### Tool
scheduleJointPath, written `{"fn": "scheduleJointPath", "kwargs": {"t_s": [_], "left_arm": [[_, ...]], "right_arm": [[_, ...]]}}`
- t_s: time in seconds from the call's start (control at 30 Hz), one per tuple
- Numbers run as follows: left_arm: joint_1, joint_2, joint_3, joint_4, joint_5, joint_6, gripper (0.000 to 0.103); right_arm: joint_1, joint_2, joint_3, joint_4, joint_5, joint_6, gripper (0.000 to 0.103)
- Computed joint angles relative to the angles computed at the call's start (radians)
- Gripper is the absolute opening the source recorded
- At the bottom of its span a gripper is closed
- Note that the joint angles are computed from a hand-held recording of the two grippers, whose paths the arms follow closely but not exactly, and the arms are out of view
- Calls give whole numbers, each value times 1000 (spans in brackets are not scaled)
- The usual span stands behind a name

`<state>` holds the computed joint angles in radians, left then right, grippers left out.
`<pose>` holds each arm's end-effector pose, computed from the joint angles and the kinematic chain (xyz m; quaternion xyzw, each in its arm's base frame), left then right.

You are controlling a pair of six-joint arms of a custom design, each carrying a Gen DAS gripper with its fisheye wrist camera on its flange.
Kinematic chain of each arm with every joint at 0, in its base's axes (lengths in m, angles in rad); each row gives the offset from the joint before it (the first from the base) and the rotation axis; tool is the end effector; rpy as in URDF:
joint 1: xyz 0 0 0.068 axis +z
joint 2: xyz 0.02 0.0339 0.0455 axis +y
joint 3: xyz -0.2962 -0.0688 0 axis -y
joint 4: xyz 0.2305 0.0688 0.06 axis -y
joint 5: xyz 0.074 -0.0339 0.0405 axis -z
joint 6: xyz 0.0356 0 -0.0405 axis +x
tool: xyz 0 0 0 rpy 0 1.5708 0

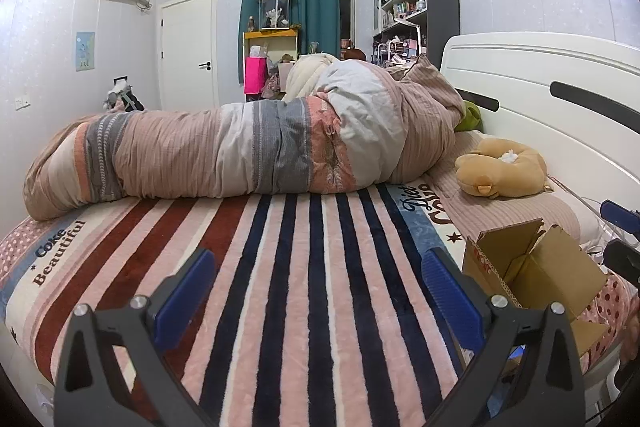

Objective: Organize rigid objects

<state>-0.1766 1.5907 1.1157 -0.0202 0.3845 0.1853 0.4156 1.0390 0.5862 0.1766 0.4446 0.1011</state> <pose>0.3446 -0.0751 0.3067 0.2480 0.8116 -0.1619 0.5035 0.1941 0.0689 0.2930 0.0095 0.7893 -0.0198 0.6136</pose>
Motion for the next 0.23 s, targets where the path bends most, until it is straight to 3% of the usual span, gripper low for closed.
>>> {"fn": "scheduleJointPath", "kwargs": {"t_s": [0.23], "left_arm": [[2,1,3,-4,0,1,102]], "right_arm": [[-2,0,0,0,-3,-1,103]]}}
